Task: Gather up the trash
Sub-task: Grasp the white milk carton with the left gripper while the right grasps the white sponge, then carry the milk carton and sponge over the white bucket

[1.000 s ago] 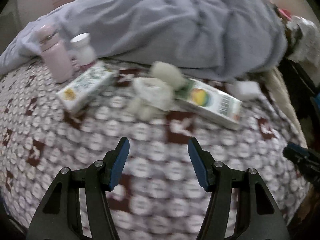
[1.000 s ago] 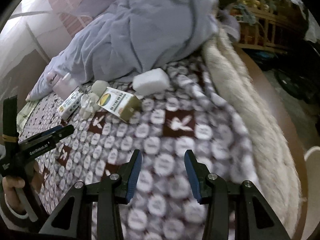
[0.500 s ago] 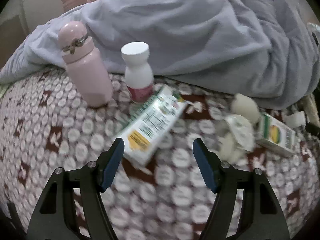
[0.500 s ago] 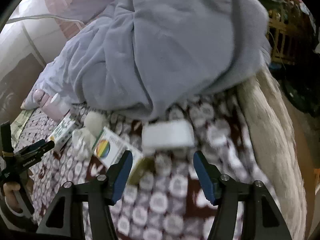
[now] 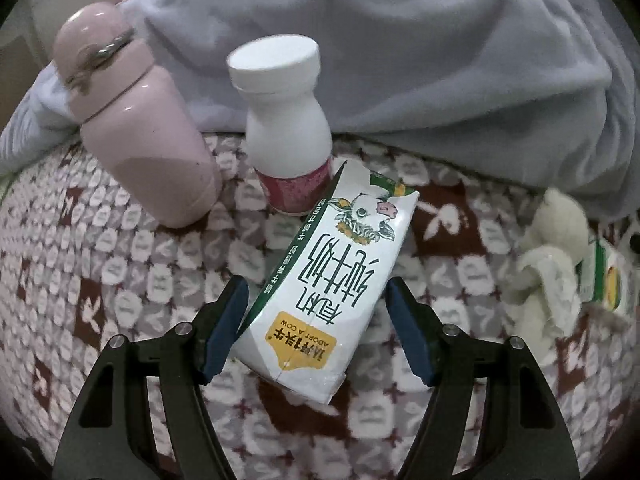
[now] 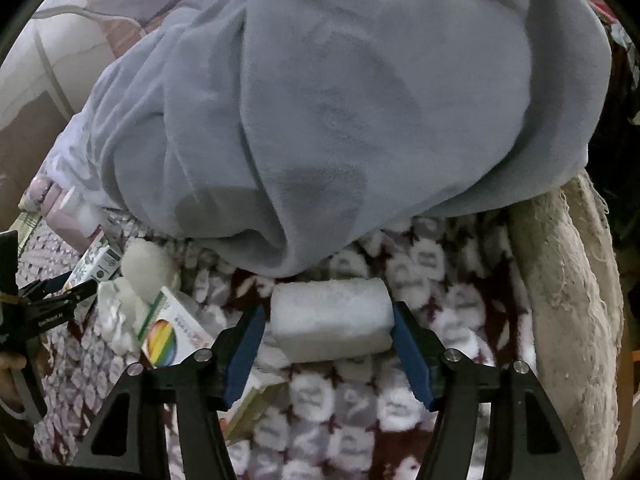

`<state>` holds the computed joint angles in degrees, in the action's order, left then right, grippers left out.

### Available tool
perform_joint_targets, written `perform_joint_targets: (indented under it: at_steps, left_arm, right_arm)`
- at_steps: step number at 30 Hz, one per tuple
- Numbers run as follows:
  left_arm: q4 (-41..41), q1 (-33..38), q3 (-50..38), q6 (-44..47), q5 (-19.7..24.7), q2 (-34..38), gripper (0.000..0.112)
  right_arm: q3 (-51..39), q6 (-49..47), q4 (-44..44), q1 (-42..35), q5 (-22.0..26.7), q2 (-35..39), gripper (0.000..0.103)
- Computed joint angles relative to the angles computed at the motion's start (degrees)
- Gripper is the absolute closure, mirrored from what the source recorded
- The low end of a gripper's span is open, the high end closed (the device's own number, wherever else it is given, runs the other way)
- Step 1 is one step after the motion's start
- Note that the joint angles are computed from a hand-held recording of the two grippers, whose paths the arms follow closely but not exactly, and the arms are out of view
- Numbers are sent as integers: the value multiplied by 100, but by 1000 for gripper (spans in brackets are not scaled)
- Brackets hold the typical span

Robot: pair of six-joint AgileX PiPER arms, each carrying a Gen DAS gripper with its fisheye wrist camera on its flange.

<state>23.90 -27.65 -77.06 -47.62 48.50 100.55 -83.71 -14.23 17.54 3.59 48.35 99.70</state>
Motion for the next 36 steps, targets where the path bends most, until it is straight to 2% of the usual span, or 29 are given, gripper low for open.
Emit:
perform_joint_targets:
  at_steps: [1,4,8,15,22,26,36]
  left_arm:
    - [-86,16,80,-18,-89,-96,52]
    - [-51,-168,243,-227,-91,-423,57]
    - [24,-702,392,-620,37,-897,58]
    - [230,-1773,370,-1529,305,-1210,58]
    - [563,-2752,141,-2524,639,-1150,58]
    - [881,-3322,-243,-2918,1024,-919,58]
    - [1273,-4120,-1596,-3103,1662,-42,58]
  right_arm:
    - [139,-218,288,-124,-52,-114,54]
    - [406,-685,825,-406,-60,-426,56]
    - [686,-1054,1075,-640,160,-948,56]
    - [1378,-1638,1383,-1102,658,-1867,56]
    - [2044,-2094,1497,-1534,1060,-2629,56]
    - [2267,-2397,1635,-1940,1308,-2912,56]
    - [2416,-3048,1872,-3004,1989,-3426,56]
